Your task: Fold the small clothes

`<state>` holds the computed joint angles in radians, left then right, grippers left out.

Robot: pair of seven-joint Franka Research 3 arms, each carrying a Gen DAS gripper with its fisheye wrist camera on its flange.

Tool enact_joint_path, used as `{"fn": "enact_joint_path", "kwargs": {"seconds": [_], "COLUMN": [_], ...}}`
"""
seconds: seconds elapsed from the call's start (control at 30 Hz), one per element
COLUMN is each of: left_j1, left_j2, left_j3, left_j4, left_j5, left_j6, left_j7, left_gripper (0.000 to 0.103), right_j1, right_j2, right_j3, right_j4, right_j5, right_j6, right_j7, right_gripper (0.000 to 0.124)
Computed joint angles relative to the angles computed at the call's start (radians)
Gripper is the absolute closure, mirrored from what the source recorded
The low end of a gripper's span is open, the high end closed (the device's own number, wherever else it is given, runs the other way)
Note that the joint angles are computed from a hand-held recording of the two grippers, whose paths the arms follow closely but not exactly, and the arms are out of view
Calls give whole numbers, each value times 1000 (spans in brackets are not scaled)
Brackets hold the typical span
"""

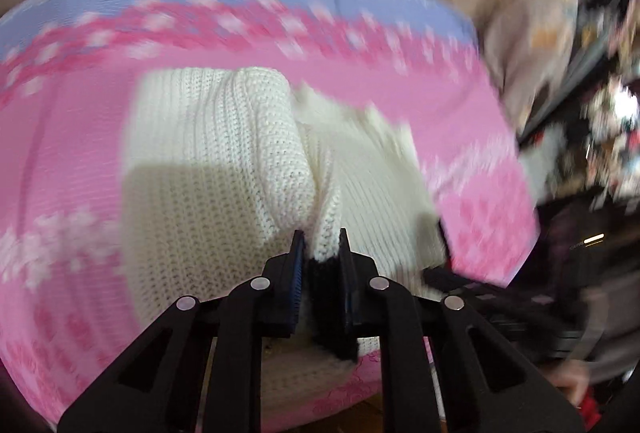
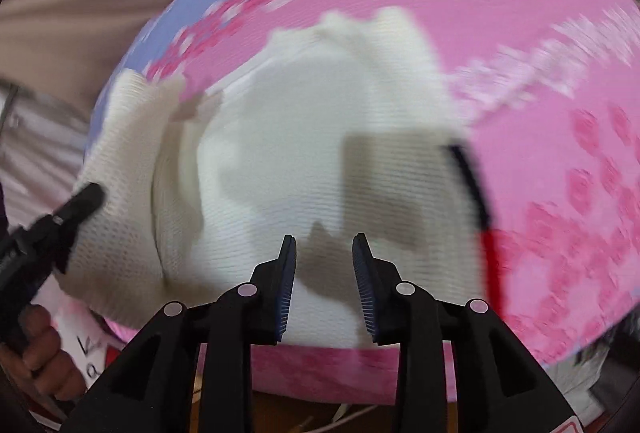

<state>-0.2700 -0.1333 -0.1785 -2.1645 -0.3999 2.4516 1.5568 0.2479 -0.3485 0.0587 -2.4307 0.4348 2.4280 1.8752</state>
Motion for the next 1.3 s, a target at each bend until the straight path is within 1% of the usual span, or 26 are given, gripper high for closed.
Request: {"fn": "enact_joint_path", "kwargs": {"seconds": [0.07,0.1,0.17,0.23,0.3,0.33,0.37,0.4,0.47,0.5,0.53,0.63,0.7,0.77,0.8,0.83,0.87,0.9,1.0,1.03,1.07,1.1,1.13,1.23,1.27,1.3], "left_j1": [-3,-6,-14,-19,-9,0,22,35,58,67,73,77,85,91,92,90,90,89,81,76,71,62,53,39,40,39], "left_j2": [58,57,16,-47,-113,-137,-150,-165,-190,-206,-218,-264,-298,-315,-322,-324,-329,-337,-339,-335,-326,-317,-306,-264,-244,-229], "left_j3": [-31,-37,-34,-23,-14,-7,-8,3,23,32,37,70,88,85,85,87,87,83,76,72,67,67,65,48,37,30], "left_j4": [49,52,24,-17,-67,-80,-84,-95,-128,-143,-159,-207,-238,-252,-256,-257,-257,-260,-254,-248,-239,-231,-221,-186,-169,-155], "left_j5": [105,110,52,26,69,104,166,201,239,253,266,262,255,271,279,284,291,301,329,339,347,349,351,366,379,387], "left_j6": [-56,-60,-20,34,92,89,68,47,17,2,-8,-45,-38,-27,-26,-26,-27,-26,-12,-9,-9,-9,-10,-4,-3,-7], "left_j7": [-78,-87,-58,-53,-101,-126,-176,-205,-268,-293,-316,-337,-348,-368,-372,-373,-375,-379,-374,-371,-368,-356,-343,-325,-332,-337], "left_gripper": [86,81,74,39,33,33,33,33,33,33,33,34,34,34,34,34,34,34,34,34,34,34,34,33,33,34], "right_j1": [-20,-26,-36,-37,-18,-1,30,55,115,129,133,115,110,111,112,113,116,119,121,119,102,109,87,3,-34,-73], "right_j2": [-49,-67,-104,-128,-125,-118,-111,-101,-51,-22,26,125,171,204,211,215,214,198,114,82,79,41,5,-38,-34,-1], "right_j3": [-6,-2,7,17,23,15,-6,-16,-36,-37,-31,3,15,20,25,28,31,32,22,18,35,17,26,50,68,84], "right_j4": [-51,-69,-98,-114,-106,-97,-86,-76,-37,-12,29,113,145,166,171,179,189,184,163,151,146,129,105,41,19,-4], "right_j5": [-8,-15,-34,-53,-52,-36,1,38,137,167,177,145,145,164,168,163,171,190,237,238,244,221,172,-3,-86,-173], "right_j6": [22,32,54,79,107,114,117,125,145,138,117,56,21,2,3,1,14,35,111,131,138,154,165,138,123,65], "right_j7": [16,29,43,46,36,17,-24,-53,-125,-148,-158,-121,-98,-106,-115,-125,-149,-172,-239,-246,-252,-239,-206,-98,-51,1], "right_gripper": [93,93,92,86,76,74,73,68,60,56,53,53,52,52,64,88,98,102,104,105,105,105,105,105,105,105]}}
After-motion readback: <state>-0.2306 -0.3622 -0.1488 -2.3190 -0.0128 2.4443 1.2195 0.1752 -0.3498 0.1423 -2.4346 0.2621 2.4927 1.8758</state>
